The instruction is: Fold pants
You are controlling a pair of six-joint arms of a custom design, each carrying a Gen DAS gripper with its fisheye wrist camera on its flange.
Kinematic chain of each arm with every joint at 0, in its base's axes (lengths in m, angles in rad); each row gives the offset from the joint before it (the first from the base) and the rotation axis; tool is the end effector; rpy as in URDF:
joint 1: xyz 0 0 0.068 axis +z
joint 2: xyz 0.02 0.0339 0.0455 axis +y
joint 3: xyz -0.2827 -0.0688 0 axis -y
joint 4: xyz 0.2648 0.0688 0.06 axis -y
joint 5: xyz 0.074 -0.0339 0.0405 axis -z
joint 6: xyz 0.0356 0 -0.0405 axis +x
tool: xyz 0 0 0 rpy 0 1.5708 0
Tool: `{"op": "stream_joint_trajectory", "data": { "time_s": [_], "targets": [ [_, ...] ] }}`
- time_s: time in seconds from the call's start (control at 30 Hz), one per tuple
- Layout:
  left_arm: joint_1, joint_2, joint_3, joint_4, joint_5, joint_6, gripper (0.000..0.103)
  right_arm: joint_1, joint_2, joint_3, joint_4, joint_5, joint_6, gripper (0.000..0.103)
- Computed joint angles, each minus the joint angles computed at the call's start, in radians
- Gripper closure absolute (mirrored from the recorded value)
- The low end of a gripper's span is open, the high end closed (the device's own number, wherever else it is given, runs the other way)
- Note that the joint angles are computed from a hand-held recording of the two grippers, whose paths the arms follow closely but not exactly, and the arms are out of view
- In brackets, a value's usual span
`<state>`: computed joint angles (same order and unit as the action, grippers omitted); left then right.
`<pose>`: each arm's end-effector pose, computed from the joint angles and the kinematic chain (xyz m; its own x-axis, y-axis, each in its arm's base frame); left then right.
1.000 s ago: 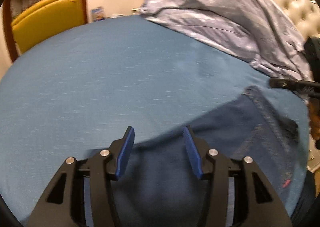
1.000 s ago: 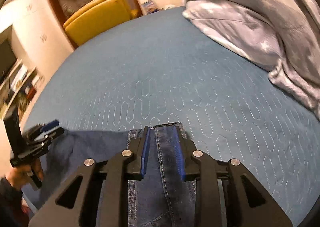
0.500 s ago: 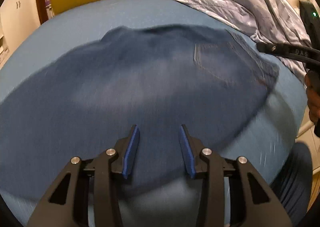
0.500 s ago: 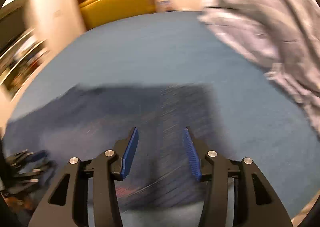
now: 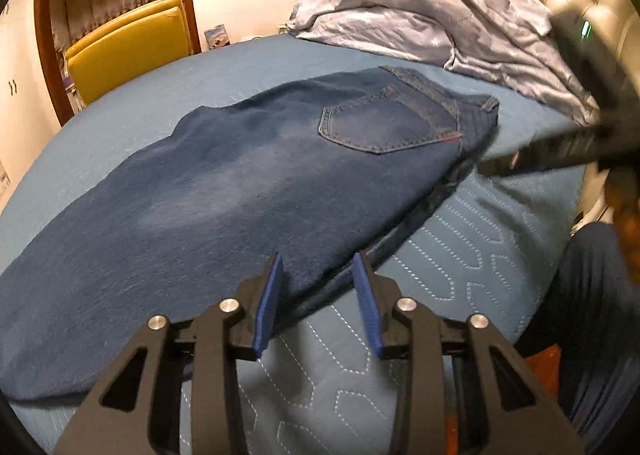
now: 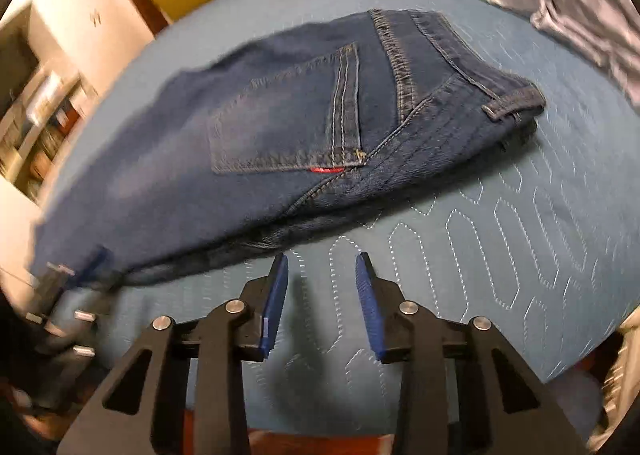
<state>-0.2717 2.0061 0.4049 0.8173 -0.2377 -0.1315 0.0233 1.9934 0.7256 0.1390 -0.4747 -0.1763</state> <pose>0.2605 -0.0639 0.0267 -0.6874 0.0592 -0.7238 0.0101 0.9974 0.0720 0.3170 0.0237 0.0410 -0.8517 -0.1759 -0.4936 -0.3713 0.8672 0.3317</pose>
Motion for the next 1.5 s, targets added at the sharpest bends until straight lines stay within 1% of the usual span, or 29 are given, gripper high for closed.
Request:
{"op": "stream_joint_trajectory", "data": {
  "time_s": [0.03,0.07,0.1,0.13,0.27,0.33,0.43,0.57,0.6,0.63,0.7,0.77,0.87,0.9,0.93,0.97,1.0,1.07,1.1,1.13,1.17,1.2,1.27,1.33,1.37,1.4,1.43,1.47,1.5],
  "targets": [
    [0.006,0.017,0.019,-0.016,0.004,0.006,0.076,-0.012,0.004,0.006,-0.005,-0.039,0.018,0.068],
    [0.01,0.032,0.032,-0.021,0.004,0.008,0.078,-0.027,0.011,0.032,-0.037,-0.069,0.029,0.067],
    [0.017,0.034,0.035,-0.024,0.016,0.011,0.085,-0.034,0.018,0.054,-0.079,-0.103,0.039,0.067],
    [0.02,0.023,0.031,-0.025,0.024,0.013,0.095,-0.038,0.023,0.069,-0.106,-0.128,0.042,0.067],
    [0.008,-0.013,0.01,-0.021,0.001,0.037,0.1,-0.043,0.099,0.183,-0.207,-0.203,0.073,0.067],
    [0.004,-0.018,0.003,-0.014,-0.003,0.039,0.101,-0.03,0.127,0.222,-0.223,-0.194,0.122,0.067],
    [-0.019,-0.021,-0.007,-0.002,-0.035,0.064,0.101,-0.032,0.15,0.248,-0.226,-0.211,0.145,0.067],
    [-0.047,-0.011,-0.015,0.016,-0.074,0.082,0.102,-0.031,0.188,0.303,-0.24,-0.238,0.184,0.067],
    [-0.054,-0.009,-0.014,0.017,-0.084,0.082,0.102,-0.032,0.194,0.31,-0.242,-0.239,0.194,0.085],
    [-0.06,-0.01,-0.018,0.02,-0.092,0.086,0.102,-0.024,0.193,0.314,-0.245,-0.213,0.187,0.1],
    [-0.075,-0.009,-0.021,0.021,-0.108,0.096,0.102,-0.013,0.176,0.298,-0.235,-0.175,0.177,0.101],
    [-0.07,0.001,-0.022,0.024,-0.096,0.093,0.102,-0.002,0.151,0.27,-0.217,-0.128,0.145,0.102],
    [-0.065,0.022,-0.024,0.04,-0.084,0.08,0.101,-0.001,0.165,0.265,-0.207,-0.099,0.137,0.102],
    [-0.052,0.019,-0.028,0.04,-0.062,0.063,0.096,0.005,0.167,0.254,-0.187,-0.08,0.13,0.102],
    [-0.03,0.0,-0.044,0.043,-0.02,0.046,0.086,0.01,0.164,0.241,-0.165,-0.065,0.127,0.102],
    [-0.01,-0.025,-0.066,0.048,0.013,0.026,0.081,0.015,0.159,0.232,-0.149,-0.052,0.121,0.102],
    [0.034,-0.071,-0.114,0.079,0.075,-0.015,0.077,0.026,0.147,0.22,-0.136,-0.026,0.104,0.102],
    [0.133,-0.138,-0.179,0.103,0.152,-0.078,0.077,0.034,0.121,0.195,-0.111,0.023,0.084,0.102],
    [0.199,-0.167,-0.205,0.109,0.186,-0.102,0.077,0.039,0.101,0.173,-0.085,0.084,0.087,0.102],
    [0.284,-0.178,-0.23,0.134,0.214,-0.121,0.078,0.037,0.083,0.153,-0.062,0.118,0.081,0.1],
    [0.363,-0.173,-0.237,0.141,0.236,-0.129,0.079,0.031,0.065,0.134,-0.043,0.126,0.069,0.089],
    [0.464,-0.155,-0.222,0.096,0.266,-0.124,0.079,0.024,0.042,0.109,-0.021,0.138,0.059,0.089],
    [0.615,-0.117,-0.223,0.089,0.327,-0.091,0.079,0.022,-0.004,0.061,0.025,0.162,0.042,0.088],
    [0.757,-0.14,-0.252,0.083,0.366,-0.035,0.079,0.047,-0.067,0.002,0.091,0.21,0.007,0.079],
    [0.814,-0.168,-0.253,0.045,0.352,-0.007,0.079,0.068,-0.093,-0.028,0.142,0.244,-0.001,0.051],
    [0.85,-0.185,-0.244,0.01,0.338,0.008,0.079,0.092,-0.127,-0.072,0.221,0.277,-0.009,0.013],
    [0.908,-0.211,-0.217,-0.044,0.362,0.036,0.081,0.113,-0.147,-0.104,0.281,0.282,-0.02,0.009],
    [0.937,-0.228,-0.188,-0.087,0.391,0.059,0.081,0.149,-0.151,-0.108,0.312,0.299,-0.028,0.01],
    [0.946,-0.246,-0.153,-0.133,0.412,0.08,0.079,0.211,-0.143,-0.092,0.327,0.363,-0.03,0.01]
  ]
}}
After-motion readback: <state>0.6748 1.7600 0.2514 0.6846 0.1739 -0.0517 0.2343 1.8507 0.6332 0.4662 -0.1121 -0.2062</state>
